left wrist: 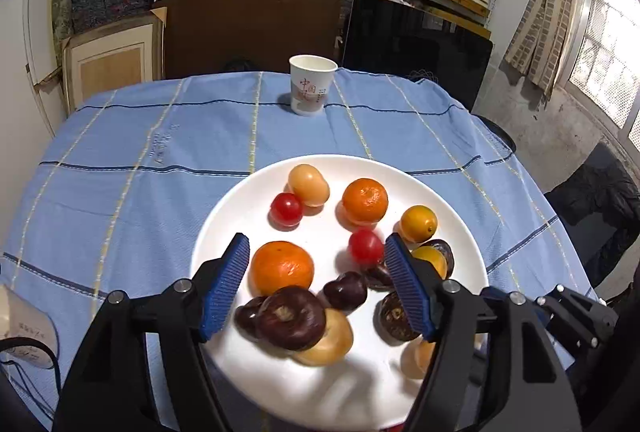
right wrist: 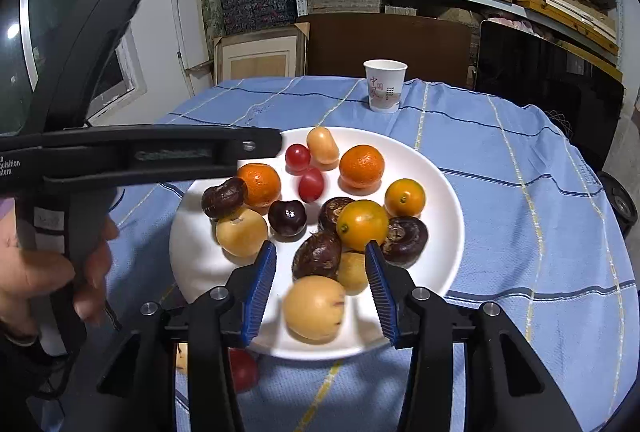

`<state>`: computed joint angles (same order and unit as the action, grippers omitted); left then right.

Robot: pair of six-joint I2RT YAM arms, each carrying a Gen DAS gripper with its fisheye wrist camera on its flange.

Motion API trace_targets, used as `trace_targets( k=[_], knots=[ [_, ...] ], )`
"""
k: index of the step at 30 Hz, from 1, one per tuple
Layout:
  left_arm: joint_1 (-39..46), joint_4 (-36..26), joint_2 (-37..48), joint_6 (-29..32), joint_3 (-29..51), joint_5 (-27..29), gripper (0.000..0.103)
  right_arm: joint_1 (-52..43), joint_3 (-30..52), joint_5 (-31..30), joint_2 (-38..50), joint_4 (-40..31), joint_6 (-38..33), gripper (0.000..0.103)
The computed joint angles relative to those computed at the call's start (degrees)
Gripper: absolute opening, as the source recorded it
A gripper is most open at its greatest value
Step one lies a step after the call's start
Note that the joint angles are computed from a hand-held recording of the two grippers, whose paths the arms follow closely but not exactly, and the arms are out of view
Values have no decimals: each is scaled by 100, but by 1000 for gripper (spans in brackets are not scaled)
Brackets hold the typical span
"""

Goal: Organize fruits
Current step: 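Carry the tomato and pale fruit onto the white plate and open both grippers, then grasp a red tomato with the right gripper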

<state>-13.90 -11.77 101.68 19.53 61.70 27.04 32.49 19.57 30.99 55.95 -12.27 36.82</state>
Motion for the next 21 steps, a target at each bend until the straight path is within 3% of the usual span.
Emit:
trace_targets(
  k=[2,4,8,11,14,21],
  knots=[
    [282,-124,-312,150,-220,255,69,331,-39,238,-489,-550,349,47],
    [556,-253,-641,384,-502,534,76,739,-42,450,-741,-966,681,47],
    [1268,-438,-1439,1206,-1418,1055,87,2058,56,789,-391,-1485,1721,48],
    [1836,-338,-1897,1924,-2162,1264,87,2693,245,901,601,-1255,2133,48],
    [2323,-345,-1882,2447,-2514,1385,88,2723,413,883,1398,-942,2180,47],
    [2445,-73,-1395,3196,-2827,841,88,2245,400,580,2030,-285,1978,45]
  ],
)
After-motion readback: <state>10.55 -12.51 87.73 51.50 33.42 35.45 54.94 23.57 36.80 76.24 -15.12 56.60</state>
